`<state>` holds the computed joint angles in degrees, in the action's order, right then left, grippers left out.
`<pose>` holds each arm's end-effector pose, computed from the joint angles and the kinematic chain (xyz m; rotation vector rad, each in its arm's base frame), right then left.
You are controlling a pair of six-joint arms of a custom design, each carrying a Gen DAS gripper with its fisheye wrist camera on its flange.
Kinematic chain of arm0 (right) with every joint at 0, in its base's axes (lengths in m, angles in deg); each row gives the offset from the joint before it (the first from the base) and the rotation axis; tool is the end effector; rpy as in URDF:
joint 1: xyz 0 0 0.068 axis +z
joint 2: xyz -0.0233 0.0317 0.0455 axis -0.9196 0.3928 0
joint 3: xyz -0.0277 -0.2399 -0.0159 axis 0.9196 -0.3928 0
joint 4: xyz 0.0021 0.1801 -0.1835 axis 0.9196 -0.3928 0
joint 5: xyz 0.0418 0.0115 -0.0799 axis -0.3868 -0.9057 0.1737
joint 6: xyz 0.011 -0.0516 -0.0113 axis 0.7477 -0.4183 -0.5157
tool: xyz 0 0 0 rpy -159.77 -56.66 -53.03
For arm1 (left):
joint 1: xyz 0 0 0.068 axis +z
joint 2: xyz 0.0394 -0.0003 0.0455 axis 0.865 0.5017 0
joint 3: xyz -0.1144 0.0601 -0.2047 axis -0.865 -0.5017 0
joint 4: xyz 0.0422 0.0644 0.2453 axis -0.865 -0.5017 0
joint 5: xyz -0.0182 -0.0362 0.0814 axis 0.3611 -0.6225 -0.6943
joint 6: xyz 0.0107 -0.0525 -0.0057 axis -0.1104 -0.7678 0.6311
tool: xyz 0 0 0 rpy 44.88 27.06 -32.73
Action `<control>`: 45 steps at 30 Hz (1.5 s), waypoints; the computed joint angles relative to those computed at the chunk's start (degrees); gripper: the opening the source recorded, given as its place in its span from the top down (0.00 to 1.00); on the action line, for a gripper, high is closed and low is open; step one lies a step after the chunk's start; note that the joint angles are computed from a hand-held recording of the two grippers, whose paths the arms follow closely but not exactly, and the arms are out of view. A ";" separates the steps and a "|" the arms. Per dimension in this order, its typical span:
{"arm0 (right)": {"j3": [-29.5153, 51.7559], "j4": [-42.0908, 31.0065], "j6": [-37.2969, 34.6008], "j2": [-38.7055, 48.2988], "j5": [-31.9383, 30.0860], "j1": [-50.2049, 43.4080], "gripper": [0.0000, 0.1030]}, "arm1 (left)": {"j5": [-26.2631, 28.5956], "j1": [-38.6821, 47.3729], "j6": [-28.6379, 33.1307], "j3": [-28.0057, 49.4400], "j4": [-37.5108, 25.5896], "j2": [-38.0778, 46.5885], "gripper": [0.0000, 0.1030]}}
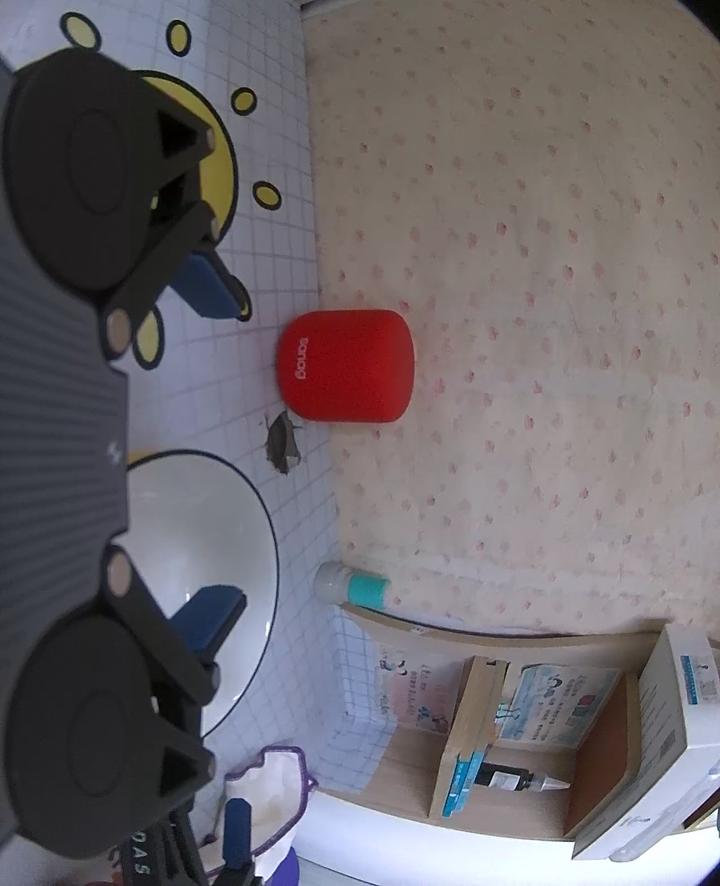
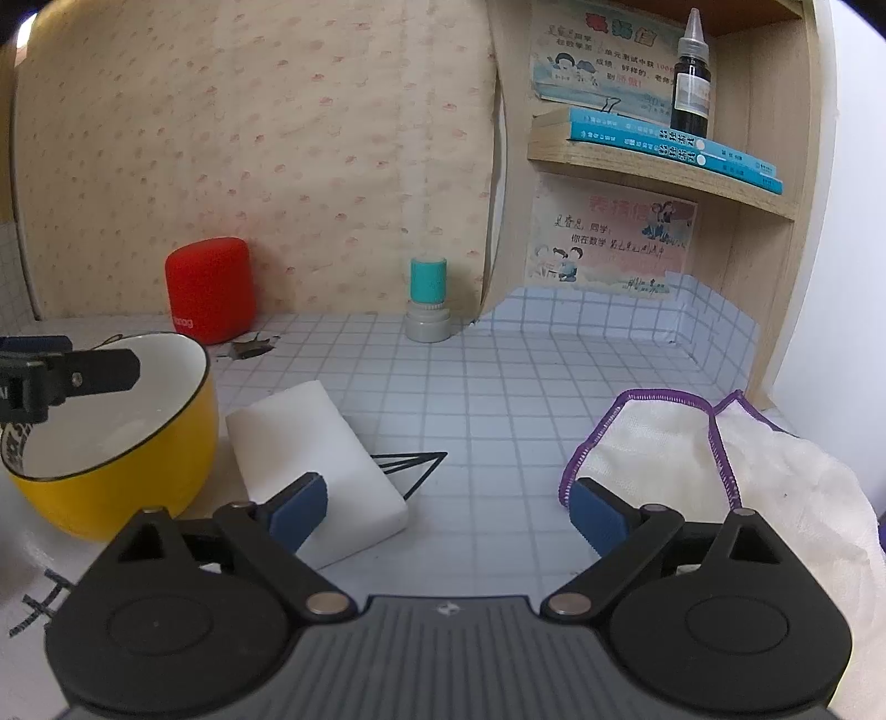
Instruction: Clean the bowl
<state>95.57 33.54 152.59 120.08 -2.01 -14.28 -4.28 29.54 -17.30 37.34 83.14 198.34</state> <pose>0.1426 0.1376 -0.0079 0.6395 2.0921 -0.4216 0.3301 -0.2103 -0.0033 0.9787 1.9042 -0.6592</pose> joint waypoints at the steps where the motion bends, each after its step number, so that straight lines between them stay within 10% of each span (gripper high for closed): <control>1: -0.10 0.16 -0.03 -0.05 0.02 0.03 0.08 | -0.10 -0.08 0.14 0.02 -0.04 0.06 0.00; 45: 0.91 2.32 -5.12 1.06 0.86 0.81 0.03 | -1.71 -1.18 2.76 0.70 -0.41 1.30 0.00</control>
